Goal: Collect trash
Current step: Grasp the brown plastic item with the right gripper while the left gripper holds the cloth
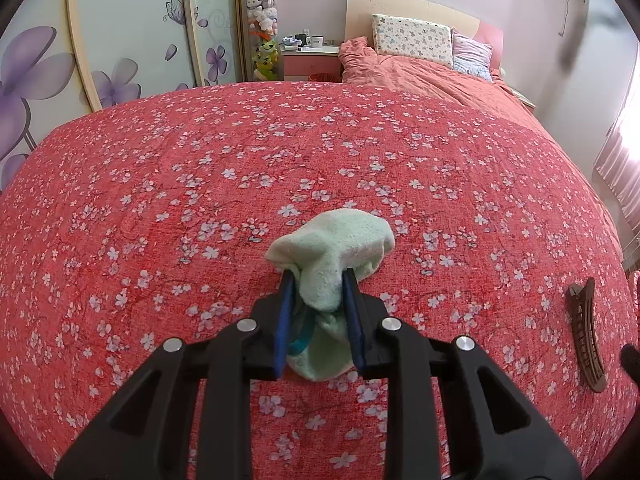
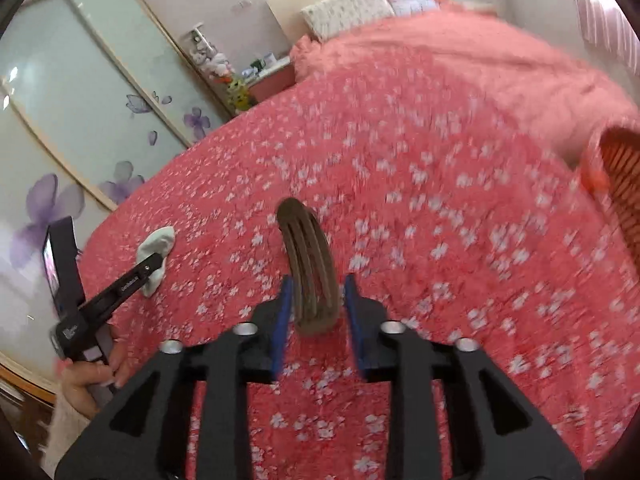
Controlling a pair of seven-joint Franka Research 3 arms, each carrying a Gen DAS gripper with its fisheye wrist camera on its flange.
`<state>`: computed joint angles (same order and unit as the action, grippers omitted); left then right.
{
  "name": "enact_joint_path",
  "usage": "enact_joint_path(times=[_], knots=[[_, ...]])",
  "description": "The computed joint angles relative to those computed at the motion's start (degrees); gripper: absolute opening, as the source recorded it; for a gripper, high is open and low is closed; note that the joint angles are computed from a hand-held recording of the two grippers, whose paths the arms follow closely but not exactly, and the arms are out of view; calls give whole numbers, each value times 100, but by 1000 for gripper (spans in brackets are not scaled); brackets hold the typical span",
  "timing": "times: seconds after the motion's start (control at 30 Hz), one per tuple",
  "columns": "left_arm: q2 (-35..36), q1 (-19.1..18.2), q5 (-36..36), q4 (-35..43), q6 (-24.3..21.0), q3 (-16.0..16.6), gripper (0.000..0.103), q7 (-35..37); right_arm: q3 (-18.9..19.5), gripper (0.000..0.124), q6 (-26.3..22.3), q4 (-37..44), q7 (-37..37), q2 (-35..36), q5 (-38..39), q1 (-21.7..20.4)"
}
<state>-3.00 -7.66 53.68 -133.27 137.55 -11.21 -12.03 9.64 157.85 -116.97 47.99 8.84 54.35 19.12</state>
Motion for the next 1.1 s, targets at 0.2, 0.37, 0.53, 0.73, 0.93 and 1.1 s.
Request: enact_joint_path(times=[0.2,0.37,0.53,0.73,0.93,1.1], knots=[[15,-2,12,11,11,0,26,-23,-68,49,95,437,660,449,-951,197],[18,-4,19,12,20,7,26,-31,-43,49,124,571,1188,630,-1664,274],[-22,12,56,-51,103,18,26,-90,-97,49,219,669,1712,779,-2437,411],[-59,38,68,-100,135,7,26,-107,-194,47,590,603,2188,850,-3227,573],[-57,45,74,-100,146,1,26,-117,-395,34,890,554,2666,894,-3956,803],[-27,34,39,-49,60,-8,32,10,-211,34,985,437,2584,833,-3910,618]])
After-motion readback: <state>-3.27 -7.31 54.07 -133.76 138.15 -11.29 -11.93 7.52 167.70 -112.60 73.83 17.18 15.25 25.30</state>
